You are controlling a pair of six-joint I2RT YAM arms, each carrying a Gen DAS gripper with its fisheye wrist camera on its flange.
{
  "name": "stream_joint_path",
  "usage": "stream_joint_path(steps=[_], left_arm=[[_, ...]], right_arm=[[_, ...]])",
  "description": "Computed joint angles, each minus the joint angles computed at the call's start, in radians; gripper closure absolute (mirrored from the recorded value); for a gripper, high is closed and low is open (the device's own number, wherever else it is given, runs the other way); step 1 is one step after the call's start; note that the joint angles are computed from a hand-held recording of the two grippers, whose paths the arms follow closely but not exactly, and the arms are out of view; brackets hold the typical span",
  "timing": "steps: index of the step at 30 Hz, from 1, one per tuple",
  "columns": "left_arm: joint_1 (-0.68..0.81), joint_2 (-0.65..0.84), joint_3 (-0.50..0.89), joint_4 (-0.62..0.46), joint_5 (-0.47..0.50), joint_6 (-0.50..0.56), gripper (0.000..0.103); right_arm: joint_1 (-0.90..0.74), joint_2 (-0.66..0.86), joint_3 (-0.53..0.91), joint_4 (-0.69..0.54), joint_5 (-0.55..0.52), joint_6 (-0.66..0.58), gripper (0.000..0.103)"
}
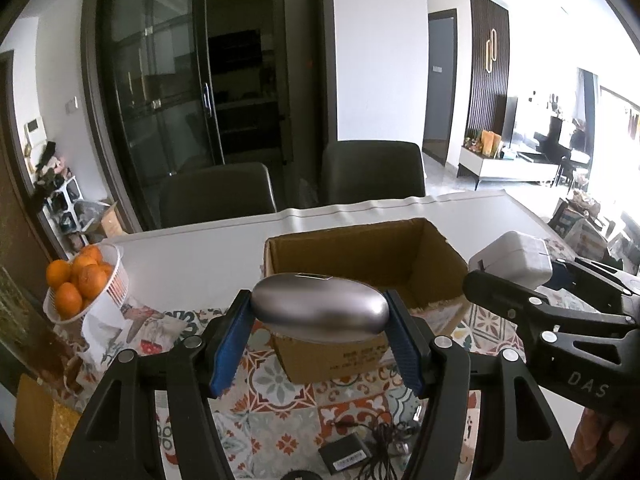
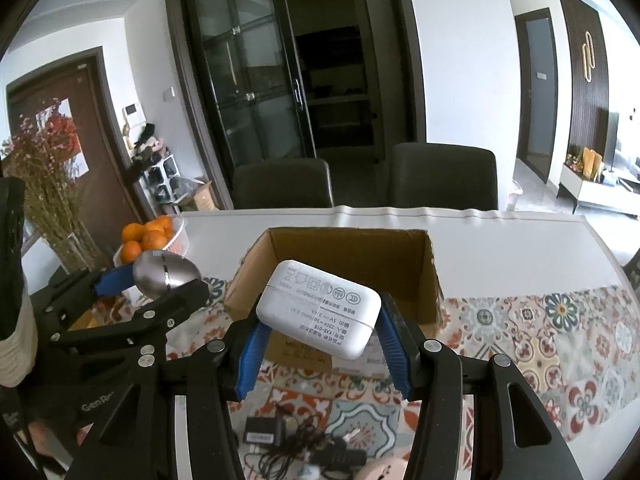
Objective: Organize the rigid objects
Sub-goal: 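Carry the silver mouse and white adapter with both grippers over the cardboard box, then open both grippers to drop the mouse and adapter into the box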
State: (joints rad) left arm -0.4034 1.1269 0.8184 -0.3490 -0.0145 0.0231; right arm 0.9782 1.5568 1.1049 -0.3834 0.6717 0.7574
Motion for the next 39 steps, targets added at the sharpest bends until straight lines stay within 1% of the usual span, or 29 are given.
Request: stream_joint_path(steps=[2,7,11,12,19,21,24,30,32,33,35,37,39], left_arm=[[0.01,0.054,0.037,-0.005,0.013,-0.003,0.039],[0.014,0.177,0.121,-0.002,0.01,0.009,0.039],[0.017,0.29,0.201,-0.025,0.007,0.019,0.039],[0.022,0.324,0.227,-0.037,0.012,0.024,0.039],[0.037,0.488,0.342,-0.095,0.035,0.022,0.039],[0.042,0.525,0.367,-0.116,0.051,0.024,0.039],[0.04,0.563,0.388,-0.132,0.043,0.029,0.039],[0.037,0.617,0.426,-0.159,0.04,0.014,0.039],[0.036,0.619,0.428,-0.159,0.036,0.014,0.036],[0.035,0.619,0.428,-0.158,0.033,0.014,0.031],[0.033,0.61,0.423,-0.148,0.018,0.009,0.029],[0.031,0.593,0.414,-0.143,-0.002,0.003,0.025],[0.025,0.56,0.386,-0.125,-0.026,-0.005,0.021]], right_arm=[[-0.035,0.014,0.015,0.011,-0.031,-0.033,0.051],[-0.124,0.055,0.054,0.035,-0.127,-0.1,0.051],[-0.19,0.109,0.107,0.011,-0.19,-0.143,0.051],[-0.214,0.133,0.129,-0.004,-0.22,-0.153,0.051],[-0.329,0.25,0.204,-0.052,-0.383,-0.145,0.051],[-0.344,0.277,0.22,-0.062,-0.41,-0.148,0.051],[-0.359,0.312,0.243,-0.083,-0.447,-0.156,0.051],[-0.369,0.352,0.278,-0.125,-0.459,-0.164,0.051],[-0.372,0.354,0.281,-0.132,-0.46,-0.168,0.051],[-0.372,0.355,0.281,-0.134,-0.459,-0.169,0.05],[-0.372,0.349,0.28,-0.137,-0.455,-0.165,0.037],[-0.369,0.346,0.285,-0.149,-0.435,-0.154,0.034],[-0.36,0.338,0.288,-0.161,-0.408,-0.15,0.033]])
